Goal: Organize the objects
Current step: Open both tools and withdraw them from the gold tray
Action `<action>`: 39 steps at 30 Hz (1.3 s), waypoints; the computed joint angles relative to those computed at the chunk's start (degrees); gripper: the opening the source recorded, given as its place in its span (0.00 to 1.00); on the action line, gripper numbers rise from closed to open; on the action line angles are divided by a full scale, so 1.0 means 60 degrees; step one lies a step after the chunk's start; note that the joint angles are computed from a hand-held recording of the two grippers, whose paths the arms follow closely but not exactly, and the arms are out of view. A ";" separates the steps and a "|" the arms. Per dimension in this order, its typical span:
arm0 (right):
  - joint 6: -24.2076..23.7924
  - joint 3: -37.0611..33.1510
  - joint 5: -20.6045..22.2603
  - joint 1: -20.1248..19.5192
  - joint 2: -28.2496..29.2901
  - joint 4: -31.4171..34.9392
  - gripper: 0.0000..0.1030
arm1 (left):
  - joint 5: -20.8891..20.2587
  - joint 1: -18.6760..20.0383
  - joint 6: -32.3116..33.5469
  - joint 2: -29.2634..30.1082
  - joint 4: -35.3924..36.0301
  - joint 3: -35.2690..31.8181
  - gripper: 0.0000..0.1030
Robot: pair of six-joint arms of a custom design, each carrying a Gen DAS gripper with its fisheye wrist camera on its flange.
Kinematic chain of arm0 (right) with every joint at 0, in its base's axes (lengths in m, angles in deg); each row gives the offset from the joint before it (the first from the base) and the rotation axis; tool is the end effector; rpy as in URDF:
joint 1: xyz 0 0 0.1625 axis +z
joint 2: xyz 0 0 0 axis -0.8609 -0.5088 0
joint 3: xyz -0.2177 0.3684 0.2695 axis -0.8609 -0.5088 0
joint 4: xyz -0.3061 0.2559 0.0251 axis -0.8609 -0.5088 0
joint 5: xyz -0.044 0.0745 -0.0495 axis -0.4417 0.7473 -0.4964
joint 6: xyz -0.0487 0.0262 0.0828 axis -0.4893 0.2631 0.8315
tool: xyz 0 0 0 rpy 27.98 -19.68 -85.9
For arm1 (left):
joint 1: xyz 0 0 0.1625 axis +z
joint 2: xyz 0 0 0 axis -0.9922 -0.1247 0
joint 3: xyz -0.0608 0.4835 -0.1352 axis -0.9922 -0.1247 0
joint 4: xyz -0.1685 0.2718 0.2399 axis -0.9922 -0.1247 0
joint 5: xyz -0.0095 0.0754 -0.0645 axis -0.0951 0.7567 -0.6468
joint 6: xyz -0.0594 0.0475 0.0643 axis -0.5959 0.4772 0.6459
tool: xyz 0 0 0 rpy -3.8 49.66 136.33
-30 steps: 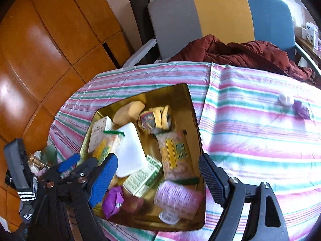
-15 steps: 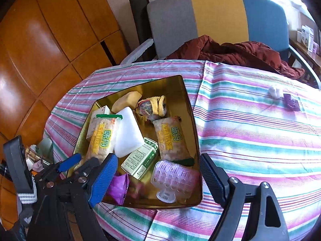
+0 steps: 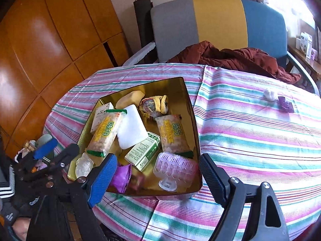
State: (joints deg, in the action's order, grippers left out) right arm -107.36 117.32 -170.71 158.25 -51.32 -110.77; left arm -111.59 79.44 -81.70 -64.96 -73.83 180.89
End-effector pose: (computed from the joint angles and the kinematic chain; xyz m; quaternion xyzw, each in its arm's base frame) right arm 0.1735 -0.3321 0.2621 0.4277 -0.8922 0.1054 0.0999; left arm -0.3617 -0.1711 0.0710 -0.1127 0.7353 -0.5016 0.4417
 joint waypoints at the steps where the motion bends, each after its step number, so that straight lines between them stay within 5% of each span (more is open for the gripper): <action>1: -0.0022 0.0011 -0.0005 -0.0003 -0.0030 -0.0006 0.83 | 0.0041 -0.0023 0.0030 0.0051 0.0206 -0.0122 0.80; 8: -0.0073 -0.0038 -0.0111 -0.0137 -0.0122 -0.0238 0.83 | 0.0325 -0.0062 0.0156 0.0232 0.0965 -0.0628 0.84; 24: -0.0189 -0.0854 -0.1140 -0.1095 0.0019 -0.0762 0.84 | 0.0531 0.0278 0.0922 0.0413 0.0288 -0.0641 0.86; 39: -0.0411 -0.1871 -0.2029 -0.1158 0.0150 -0.0674 0.84 | 0.0859 0.0620 0.1742 0.0498 -0.0207 -0.0747 0.89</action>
